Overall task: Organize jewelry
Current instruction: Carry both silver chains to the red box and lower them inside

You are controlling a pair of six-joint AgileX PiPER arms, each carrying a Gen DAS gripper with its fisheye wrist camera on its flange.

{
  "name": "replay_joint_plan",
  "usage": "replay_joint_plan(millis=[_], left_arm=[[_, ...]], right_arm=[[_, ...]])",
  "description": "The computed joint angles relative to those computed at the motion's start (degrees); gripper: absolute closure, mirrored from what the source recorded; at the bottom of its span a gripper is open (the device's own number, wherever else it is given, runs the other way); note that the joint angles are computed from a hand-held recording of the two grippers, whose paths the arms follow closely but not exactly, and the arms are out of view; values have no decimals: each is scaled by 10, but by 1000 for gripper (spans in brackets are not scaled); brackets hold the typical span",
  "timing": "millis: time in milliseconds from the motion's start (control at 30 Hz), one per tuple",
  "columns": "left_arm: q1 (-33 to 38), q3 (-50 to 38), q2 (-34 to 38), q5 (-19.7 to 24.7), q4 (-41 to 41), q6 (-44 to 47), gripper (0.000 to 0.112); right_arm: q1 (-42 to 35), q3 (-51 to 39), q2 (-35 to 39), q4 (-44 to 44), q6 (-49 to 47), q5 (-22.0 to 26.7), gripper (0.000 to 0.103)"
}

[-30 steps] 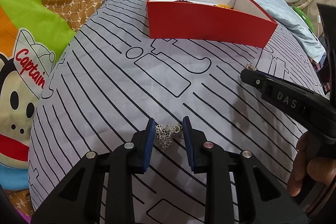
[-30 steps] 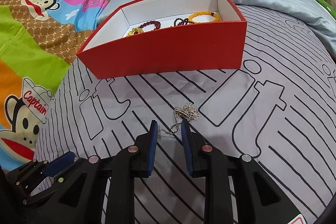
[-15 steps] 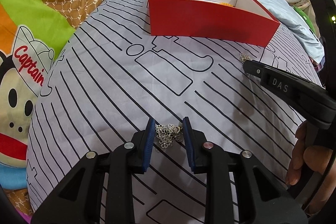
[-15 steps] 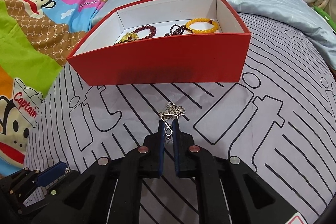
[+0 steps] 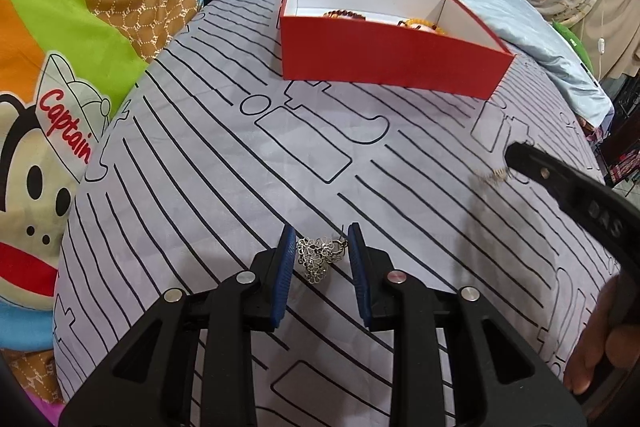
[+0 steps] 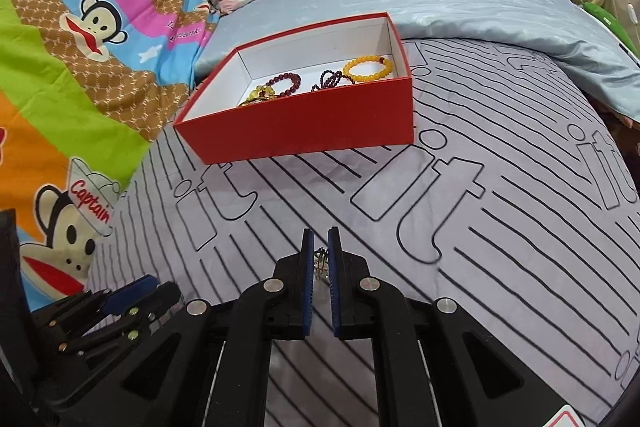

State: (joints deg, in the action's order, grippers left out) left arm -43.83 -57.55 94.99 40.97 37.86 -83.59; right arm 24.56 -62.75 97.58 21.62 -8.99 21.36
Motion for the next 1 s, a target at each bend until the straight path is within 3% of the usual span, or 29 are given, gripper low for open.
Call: replay_joint_plan(millis=[233, 567, 800, 1000], left_arm=[[-17, 8, -42, -4, -7, -2, 86], [-43, -14, -75, 37, -2, 1, 86], [-23, -76, -67, 70, 8, 47, 86], [19, -178, -26, 98, 10, 123, 86]], right_arm=[[1, 56, -76, 17, -19, 7, 97], [0, 75, -130, 28, -31, 17, 97], [-2, 21, -121, 6, -23, 31, 97], [-6, -83, -65, -18, -13, 54, 97]])
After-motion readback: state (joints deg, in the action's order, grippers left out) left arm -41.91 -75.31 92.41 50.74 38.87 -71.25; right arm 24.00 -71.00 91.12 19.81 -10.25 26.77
